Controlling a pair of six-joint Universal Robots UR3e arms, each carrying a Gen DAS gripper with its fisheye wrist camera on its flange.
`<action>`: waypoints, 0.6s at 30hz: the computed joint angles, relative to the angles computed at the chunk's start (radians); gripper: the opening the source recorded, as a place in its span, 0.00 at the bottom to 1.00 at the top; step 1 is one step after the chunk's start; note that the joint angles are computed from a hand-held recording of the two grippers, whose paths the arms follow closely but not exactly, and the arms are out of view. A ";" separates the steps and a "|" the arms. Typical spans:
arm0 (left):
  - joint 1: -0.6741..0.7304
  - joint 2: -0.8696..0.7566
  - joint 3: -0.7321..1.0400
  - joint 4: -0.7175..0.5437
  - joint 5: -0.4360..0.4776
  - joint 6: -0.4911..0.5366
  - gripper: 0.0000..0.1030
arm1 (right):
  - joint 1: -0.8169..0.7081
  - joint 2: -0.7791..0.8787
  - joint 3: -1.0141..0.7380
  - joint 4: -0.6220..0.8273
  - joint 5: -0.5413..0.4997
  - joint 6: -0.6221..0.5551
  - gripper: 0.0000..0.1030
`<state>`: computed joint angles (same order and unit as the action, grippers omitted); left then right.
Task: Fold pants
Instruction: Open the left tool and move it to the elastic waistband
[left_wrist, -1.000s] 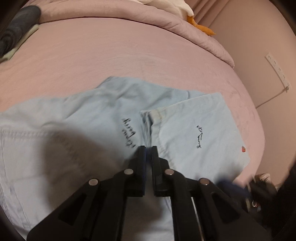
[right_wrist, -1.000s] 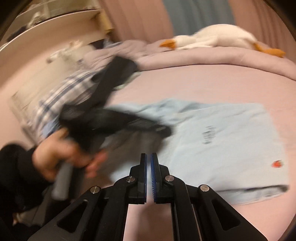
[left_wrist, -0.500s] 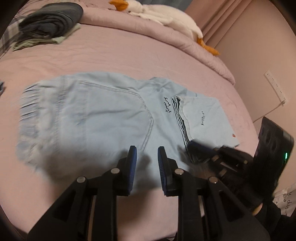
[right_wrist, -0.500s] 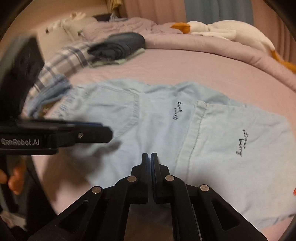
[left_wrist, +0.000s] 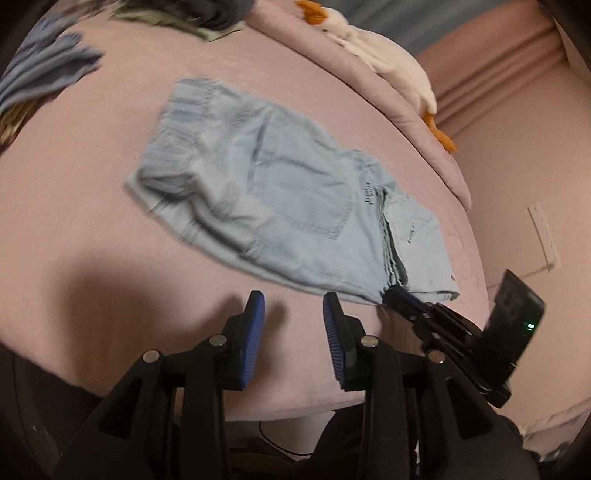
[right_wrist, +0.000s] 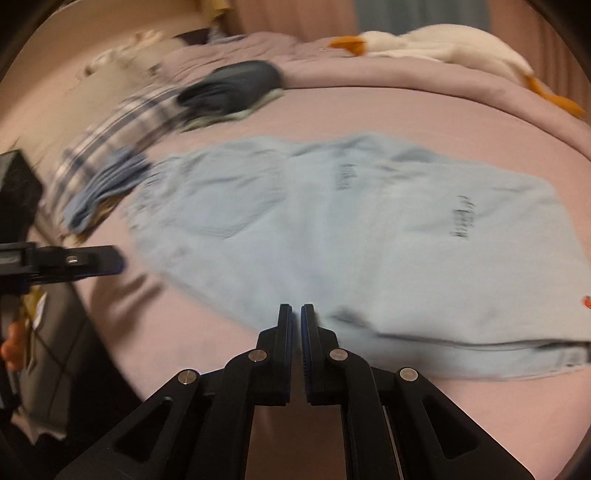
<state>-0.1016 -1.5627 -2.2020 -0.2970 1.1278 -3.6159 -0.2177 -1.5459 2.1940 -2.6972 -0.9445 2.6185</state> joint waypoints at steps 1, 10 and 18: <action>0.016 0.016 -0.028 0.016 -0.012 -0.015 0.31 | 0.004 -0.007 -0.009 0.013 0.012 -0.003 0.07; 0.090 0.006 -0.113 0.161 -0.014 -0.174 0.59 | -0.020 -0.044 -0.018 0.018 0.073 0.043 0.07; 0.100 -0.042 -0.105 0.227 -0.003 -0.205 0.60 | 0.019 0.010 -0.055 0.000 0.024 0.115 0.08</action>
